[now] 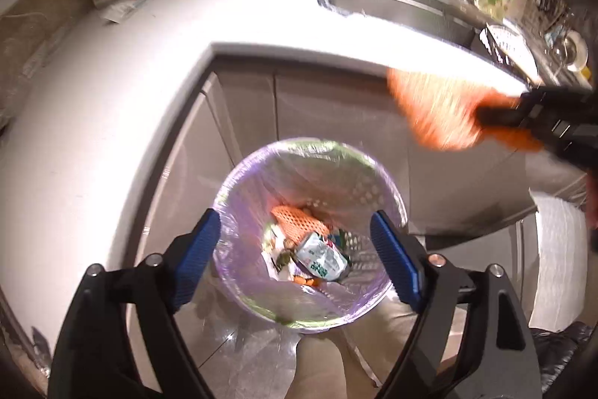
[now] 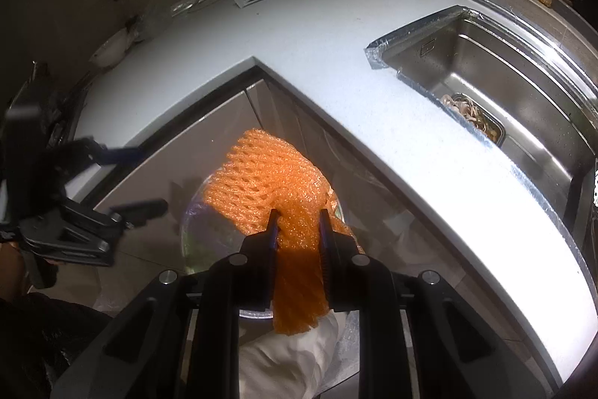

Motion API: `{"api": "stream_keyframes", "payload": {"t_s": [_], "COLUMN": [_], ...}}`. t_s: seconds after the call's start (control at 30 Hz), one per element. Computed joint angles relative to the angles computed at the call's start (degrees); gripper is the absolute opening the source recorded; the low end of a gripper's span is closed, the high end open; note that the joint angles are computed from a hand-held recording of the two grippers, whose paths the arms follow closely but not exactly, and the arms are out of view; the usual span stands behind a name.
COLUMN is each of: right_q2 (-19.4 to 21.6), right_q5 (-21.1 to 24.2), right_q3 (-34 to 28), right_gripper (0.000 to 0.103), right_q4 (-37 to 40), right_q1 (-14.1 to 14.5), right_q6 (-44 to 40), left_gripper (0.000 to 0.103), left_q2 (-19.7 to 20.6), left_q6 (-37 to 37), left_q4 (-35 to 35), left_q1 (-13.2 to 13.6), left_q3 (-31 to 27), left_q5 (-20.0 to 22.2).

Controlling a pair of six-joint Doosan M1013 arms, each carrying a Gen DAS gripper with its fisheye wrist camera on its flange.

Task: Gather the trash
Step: 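Carry the orange foam net over the bin and open the right tool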

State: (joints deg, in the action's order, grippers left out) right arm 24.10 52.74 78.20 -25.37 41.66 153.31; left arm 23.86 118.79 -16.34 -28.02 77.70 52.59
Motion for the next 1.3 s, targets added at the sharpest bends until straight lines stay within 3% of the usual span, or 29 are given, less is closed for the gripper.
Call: {"api": "stream_keyframes", "payload": {"t_s": [0.3,0.63,0.7,0.8,0.97,1.2,1.3], "right_q2": [5.3,11.9,12.6,13.2,12.8,9.3,8.6], "right_q5": [0.3,2.8,3.4,5.8,8.4,5.7,4.9], "right_q3": [-2.3,-6.7,-7.4,-8.9,-10.2,-11.4,-13.1], "right_gripper": [0.021,0.025,0.052,0.072,0.082,0.101,0.101], "right_q4": [3.8,10.6,12.2,10.7,9.6,5.8,4.7], "right_q1": [0.7,-0.5,-0.8,-0.4,-0.5,-1.5,-2.5], "right_q6": [-3.7,-9.9,-10.4,-10.3,-12.3,-15.1,-17.3], "left_gripper": [0.09,0.091,0.091,0.091,0.093,0.095,0.095], "left_q2": [-3.5,-3.2,-3.0,-3.1,-2.2,1.2,3.6], "left_q6": [-5.0,-10.0,-10.7,-12.6,-15.3,-21.7,-26.0], "left_q4": [0.2,6.0,5.9,7.1,8.6,11.6,15.0], "left_q1": [1.5,1.5,1.8,1.6,1.6,2.0,1.9], "left_q3": [1.7,1.8,1.6,1.5,-0.1,-6.5,-10.9], "left_q5": [-3.4,-4.2,-3.9,-4.2,-4.2,-3.8,-3.3]}}
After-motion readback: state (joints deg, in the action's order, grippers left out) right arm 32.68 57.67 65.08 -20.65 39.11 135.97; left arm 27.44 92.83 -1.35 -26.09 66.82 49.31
